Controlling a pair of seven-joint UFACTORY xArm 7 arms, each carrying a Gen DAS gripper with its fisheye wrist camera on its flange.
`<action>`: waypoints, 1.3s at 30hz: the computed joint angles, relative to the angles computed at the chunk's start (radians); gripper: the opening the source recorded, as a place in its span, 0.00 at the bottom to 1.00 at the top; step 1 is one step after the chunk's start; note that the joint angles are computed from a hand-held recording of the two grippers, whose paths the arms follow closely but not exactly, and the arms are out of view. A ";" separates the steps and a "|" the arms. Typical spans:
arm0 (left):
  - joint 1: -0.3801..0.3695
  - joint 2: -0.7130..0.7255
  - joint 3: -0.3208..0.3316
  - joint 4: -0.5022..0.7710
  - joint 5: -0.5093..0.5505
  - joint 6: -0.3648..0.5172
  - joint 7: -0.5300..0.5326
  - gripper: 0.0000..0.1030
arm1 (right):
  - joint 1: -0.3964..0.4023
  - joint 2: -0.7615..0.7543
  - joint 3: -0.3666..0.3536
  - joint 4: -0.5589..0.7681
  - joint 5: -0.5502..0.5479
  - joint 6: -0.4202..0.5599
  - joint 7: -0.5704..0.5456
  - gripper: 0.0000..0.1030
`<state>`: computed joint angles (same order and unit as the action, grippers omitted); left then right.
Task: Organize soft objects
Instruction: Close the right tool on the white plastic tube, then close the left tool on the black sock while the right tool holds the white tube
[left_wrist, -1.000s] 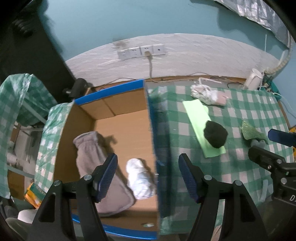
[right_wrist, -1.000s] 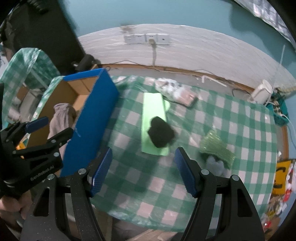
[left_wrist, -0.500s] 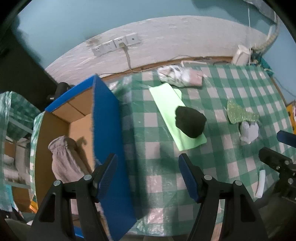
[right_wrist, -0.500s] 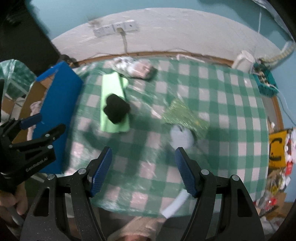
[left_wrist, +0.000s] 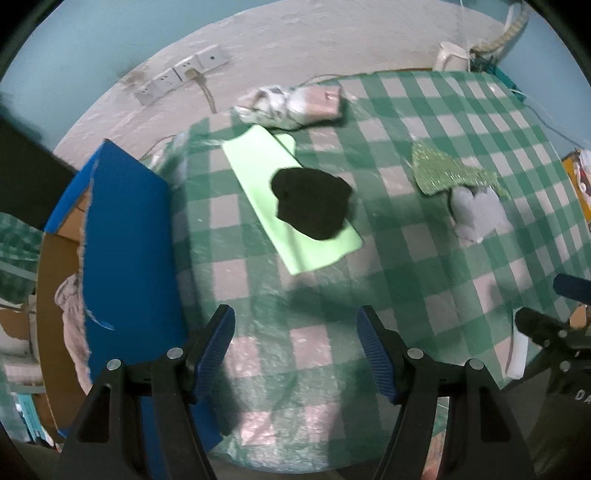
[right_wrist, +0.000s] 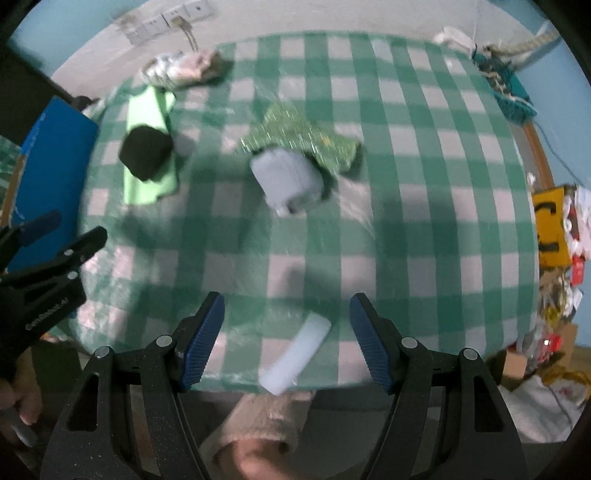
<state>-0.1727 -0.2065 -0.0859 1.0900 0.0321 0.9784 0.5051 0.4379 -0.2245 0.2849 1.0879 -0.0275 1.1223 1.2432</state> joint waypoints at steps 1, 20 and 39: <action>-0.001 -0.002 -0.001 -0.005 0.000 0.002 0.002 0.68 | 0.003 -0.002 -0.001 -0.009 0.012 0.001 0.000 0.69; -0.017 -0.018 -0.013 -0.038 0.015 0.034 -0.003 0.68 | 0.032 -0.008 -0.001 -0.101 0.104 -0.058 -0.010 0.47; -0.007 0.027 -0.006 0.008 0.013 0.047 -0.025 0.70 | 0.029 -0.004 0.001 -0.083 0.030 -0.109 -0.039 0.14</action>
<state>-0.1793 -0.1796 -0.0918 1.0983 0.0454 1.0255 0.4802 0.4667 -0.2288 0.2863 1.0053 0.0027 1.0137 1.2044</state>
